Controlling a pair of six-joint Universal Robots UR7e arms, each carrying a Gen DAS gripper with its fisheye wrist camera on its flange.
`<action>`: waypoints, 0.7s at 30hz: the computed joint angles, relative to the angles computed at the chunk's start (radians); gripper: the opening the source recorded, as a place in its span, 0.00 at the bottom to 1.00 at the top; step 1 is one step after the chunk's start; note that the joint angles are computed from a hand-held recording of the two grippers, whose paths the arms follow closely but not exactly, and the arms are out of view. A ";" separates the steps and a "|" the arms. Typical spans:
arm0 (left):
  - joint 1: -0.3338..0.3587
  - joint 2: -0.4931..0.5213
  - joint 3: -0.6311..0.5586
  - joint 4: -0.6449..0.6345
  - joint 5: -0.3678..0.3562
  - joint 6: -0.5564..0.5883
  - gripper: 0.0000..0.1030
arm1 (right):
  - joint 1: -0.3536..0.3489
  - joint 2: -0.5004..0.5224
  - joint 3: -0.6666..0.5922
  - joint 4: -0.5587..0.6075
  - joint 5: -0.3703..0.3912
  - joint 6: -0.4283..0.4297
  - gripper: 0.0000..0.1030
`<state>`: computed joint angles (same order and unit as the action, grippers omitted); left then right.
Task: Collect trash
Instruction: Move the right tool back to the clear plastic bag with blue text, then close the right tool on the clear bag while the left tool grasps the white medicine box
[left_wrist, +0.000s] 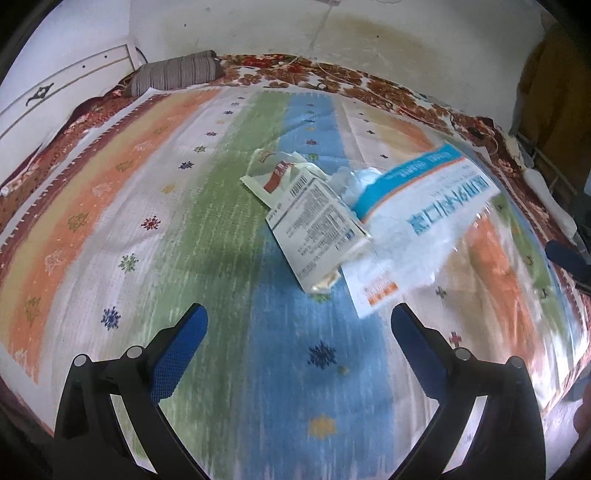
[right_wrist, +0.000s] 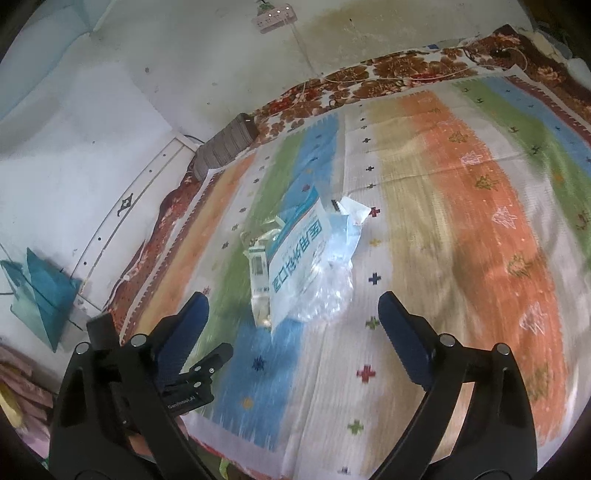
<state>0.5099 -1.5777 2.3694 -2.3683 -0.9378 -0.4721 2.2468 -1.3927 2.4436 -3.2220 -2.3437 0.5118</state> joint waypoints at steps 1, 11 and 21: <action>0.008 0.008 -0.004 -0.019 -0.005 0.019 0.94 | -0.016 0.006 -0.005 -0.005 0.005 -0.015 0.83; 0.051 0.119 -0.018 -0.121 -0.007 0.096 0.94 | -0.169 0.044 -0.008 -0.137 0.164 -0.111 0.59; 0.064 0.207 -0.029 -0.234 0.038 0.131 0.93 | -0.270 0.072 0.005 -0.235 0.311 -0.159 0.15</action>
<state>0.5743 -1.3706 2.3403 -2.6024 -0.8997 -0.3414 1.9764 -1.3209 2.4490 -3.4569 -2.0327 0.3529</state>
